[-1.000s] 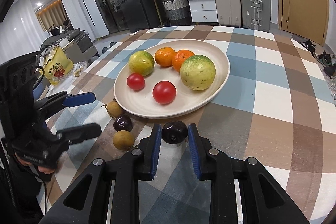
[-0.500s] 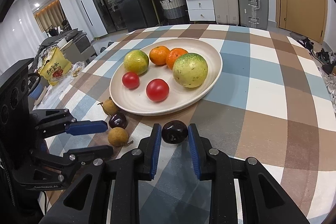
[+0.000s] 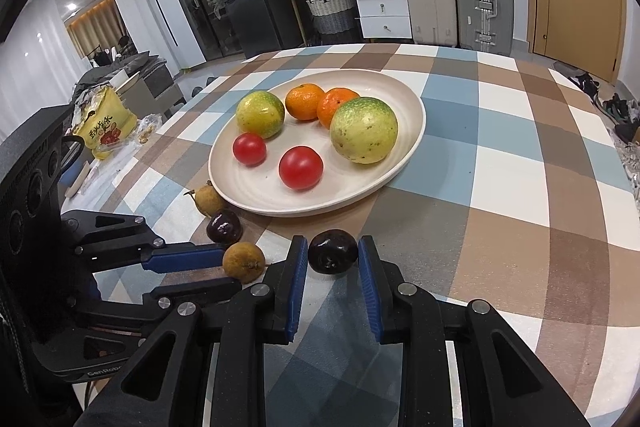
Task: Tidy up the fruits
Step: 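Grasp a small brown pear with the left gripper while the right holds the cherry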
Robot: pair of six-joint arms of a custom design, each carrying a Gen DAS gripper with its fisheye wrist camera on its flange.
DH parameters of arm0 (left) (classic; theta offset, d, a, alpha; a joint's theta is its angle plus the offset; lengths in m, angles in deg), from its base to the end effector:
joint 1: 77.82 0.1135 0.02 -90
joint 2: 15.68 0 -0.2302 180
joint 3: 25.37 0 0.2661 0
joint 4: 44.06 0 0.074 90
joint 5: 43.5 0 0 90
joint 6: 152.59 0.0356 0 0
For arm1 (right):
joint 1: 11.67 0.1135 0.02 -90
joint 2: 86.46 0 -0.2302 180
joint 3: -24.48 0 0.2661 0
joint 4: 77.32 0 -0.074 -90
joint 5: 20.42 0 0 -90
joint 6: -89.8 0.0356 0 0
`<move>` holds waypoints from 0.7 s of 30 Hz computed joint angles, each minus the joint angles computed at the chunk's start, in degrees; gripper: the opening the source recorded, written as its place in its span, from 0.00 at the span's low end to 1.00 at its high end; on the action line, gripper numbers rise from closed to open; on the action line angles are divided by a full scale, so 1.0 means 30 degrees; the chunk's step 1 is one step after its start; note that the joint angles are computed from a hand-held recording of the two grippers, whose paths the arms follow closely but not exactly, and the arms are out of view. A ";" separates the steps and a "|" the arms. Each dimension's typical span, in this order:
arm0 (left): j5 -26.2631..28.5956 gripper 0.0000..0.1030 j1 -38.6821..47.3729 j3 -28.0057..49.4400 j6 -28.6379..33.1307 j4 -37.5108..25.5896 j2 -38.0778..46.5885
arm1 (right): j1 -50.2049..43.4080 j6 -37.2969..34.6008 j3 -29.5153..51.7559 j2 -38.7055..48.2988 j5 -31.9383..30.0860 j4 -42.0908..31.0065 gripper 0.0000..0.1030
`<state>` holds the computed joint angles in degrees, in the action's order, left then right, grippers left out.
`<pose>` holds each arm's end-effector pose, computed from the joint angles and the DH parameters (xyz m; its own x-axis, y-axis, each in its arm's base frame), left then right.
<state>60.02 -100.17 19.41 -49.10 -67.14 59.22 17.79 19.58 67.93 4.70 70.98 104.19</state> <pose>0.2329 -0.1048 0.1152 -0.6037 0.4934 -0.6262 0.6582 0.7516 -0.0423 0.2438 0.1367 0.0677 -0.7528 -0.0366 -0.6573 -0.2361 0.9470 0.2176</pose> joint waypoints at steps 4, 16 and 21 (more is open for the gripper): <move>0.0001 0.17 -0.0042 0.0410 -0.0344 -0.0350 0.0277 | 0.0003 0.0049 0.0001 -0.0016 -0.0010 -0.0013 0.25; -0.1222 0.30 -0.1059 0.2304 -0.1244 -0.0482 0.2615 | -0.0527 0.0163 -0.0579 -0.0818 -0.0260 0.0066 0.25; -0.1353 0.31 -0.1330 0.2364 -0.1523 0.0154 0.2866 | -0.0754 0.0177 -0.0758 -0.1046 -0.0374 0.0117 0.25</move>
